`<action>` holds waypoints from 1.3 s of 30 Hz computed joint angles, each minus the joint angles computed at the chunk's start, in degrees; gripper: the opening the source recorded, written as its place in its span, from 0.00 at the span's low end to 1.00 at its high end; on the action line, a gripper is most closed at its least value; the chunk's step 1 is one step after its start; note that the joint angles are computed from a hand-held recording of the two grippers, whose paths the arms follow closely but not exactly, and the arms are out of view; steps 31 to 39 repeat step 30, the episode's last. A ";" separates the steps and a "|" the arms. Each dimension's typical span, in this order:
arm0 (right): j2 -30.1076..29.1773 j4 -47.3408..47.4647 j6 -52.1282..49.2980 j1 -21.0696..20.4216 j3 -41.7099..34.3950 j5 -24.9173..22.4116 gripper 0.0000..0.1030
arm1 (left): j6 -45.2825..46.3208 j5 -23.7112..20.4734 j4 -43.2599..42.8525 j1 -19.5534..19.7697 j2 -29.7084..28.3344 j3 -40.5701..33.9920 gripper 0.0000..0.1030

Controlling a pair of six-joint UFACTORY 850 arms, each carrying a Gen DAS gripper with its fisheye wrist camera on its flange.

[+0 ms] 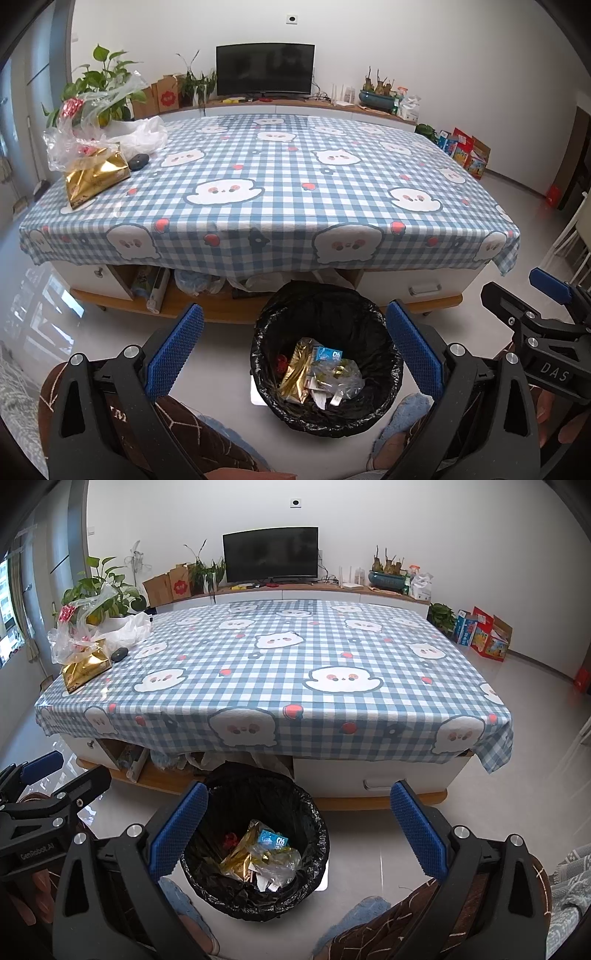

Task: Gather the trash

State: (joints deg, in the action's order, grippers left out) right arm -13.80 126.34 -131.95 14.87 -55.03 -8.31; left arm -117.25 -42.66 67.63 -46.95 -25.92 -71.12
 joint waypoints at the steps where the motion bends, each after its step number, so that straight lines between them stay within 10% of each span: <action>1: 0.00 -0.07 0.04 -0.01 0.02 -0.01 0.92 | 0.03 0.16 0.03 0.00 0.00 0.00 0.94; 39: -0.37 0.25 -0.43 -0.01 0.14 0.03 0.92 | -1.17 1.39 -0.89 0.55 0.29 0.56 0.94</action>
